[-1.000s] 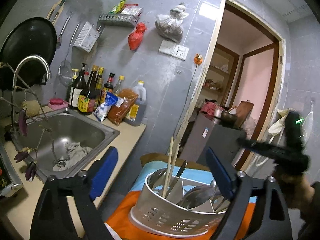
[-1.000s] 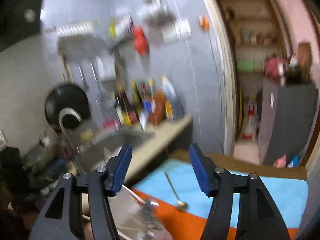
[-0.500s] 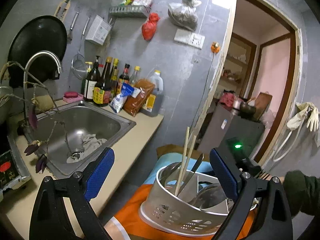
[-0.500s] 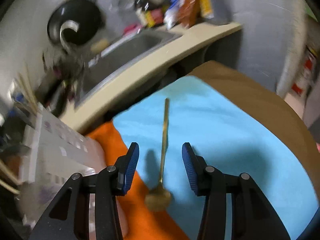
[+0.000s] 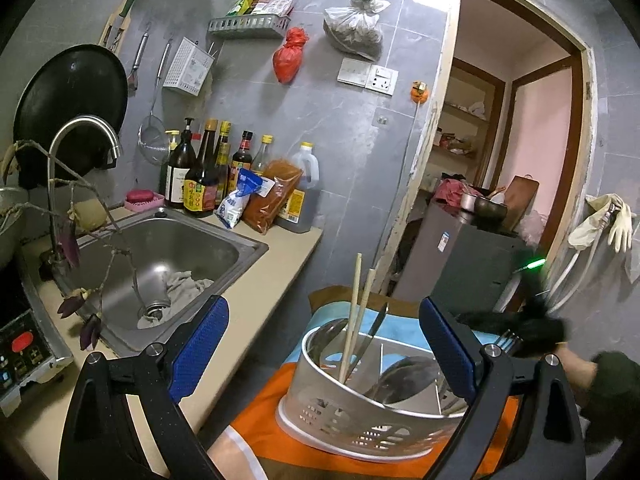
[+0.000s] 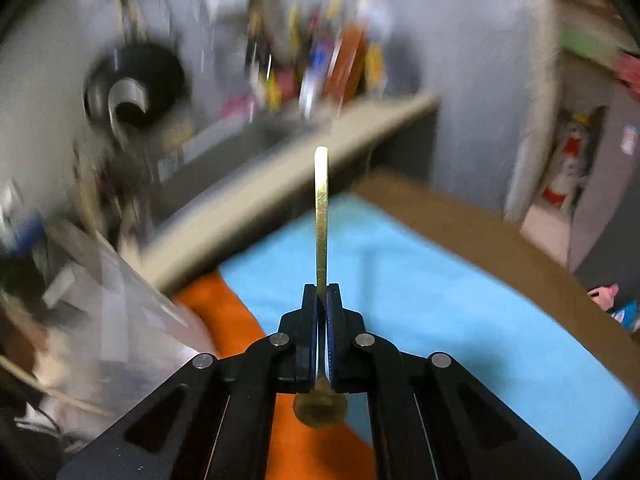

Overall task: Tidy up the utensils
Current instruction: 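Carry the gold spoon to the basket and release it with the right tool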

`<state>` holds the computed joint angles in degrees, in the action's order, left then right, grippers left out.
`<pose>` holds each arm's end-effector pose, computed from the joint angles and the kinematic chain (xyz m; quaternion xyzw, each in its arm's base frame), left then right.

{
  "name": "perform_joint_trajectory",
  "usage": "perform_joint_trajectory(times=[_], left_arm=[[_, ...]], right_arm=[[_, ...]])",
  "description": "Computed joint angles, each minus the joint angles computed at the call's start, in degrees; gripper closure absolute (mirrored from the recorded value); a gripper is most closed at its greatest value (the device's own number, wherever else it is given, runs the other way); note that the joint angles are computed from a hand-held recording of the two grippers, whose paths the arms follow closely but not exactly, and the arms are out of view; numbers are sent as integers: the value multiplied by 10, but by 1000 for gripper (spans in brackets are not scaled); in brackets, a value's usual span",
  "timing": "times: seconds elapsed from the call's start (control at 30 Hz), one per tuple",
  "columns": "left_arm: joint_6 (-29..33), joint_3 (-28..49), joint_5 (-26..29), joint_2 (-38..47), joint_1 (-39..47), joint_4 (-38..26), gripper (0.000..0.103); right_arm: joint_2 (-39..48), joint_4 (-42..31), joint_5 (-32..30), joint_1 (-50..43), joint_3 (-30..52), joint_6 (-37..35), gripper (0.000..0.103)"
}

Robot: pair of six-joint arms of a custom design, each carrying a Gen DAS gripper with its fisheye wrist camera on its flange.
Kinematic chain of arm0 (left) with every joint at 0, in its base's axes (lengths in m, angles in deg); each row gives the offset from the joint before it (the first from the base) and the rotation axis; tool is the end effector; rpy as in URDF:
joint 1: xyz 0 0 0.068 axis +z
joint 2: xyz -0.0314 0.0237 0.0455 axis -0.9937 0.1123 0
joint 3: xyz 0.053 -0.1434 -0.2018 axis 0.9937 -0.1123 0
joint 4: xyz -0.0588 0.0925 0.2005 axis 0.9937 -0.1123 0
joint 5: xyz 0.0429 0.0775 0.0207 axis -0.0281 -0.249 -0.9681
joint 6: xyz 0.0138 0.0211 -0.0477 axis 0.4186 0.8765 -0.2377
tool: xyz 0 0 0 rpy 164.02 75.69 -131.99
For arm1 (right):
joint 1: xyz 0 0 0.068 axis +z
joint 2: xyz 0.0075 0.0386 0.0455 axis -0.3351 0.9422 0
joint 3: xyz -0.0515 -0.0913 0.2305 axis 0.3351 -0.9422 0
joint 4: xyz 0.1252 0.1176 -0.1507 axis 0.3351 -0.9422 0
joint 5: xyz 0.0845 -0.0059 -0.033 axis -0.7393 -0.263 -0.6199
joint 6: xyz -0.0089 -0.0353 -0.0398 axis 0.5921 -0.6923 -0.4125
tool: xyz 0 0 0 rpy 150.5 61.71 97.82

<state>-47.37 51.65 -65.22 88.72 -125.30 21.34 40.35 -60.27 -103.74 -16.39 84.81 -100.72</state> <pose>0.0838 -0.0401 0.3045 -0.1760 0.8011 -0.0326 0.5712 0.3627 0.0457 0.2516 -0.3942 0.8177 0.3059 0.2870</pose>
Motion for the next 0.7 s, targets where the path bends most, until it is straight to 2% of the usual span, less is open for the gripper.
perform_joint_trajectory(times=[0.17,0.27,0.33,0.43,0.5,0.63,0.7], left_arm=[[-30,-4,-25,-11,-47,-21,10],[-52,2,-48,-8,-84,-41,10],[-72,8,-66,-3,-114,-60,10],[-101,18,-91,1,-158,-92,10],[-119,25,-108,0,-188,-116,10],[-162,33,-136,-1,-236,-162,10],[-212,42,-163,7,-277,-207,10]], right_arm=[[-226,134,-160,-109,-204,112,101],[-343,225,-209,-143,-294,205,101],[-397,260,-227,-160,-333,238,101],[-514,332,-217,-167,-440,270,101],[-568,379,-187,-156,-497,285,101],[-639,518,-92,-117,-606,338,101],[-670,577,-34,-86,-661,356,101]])
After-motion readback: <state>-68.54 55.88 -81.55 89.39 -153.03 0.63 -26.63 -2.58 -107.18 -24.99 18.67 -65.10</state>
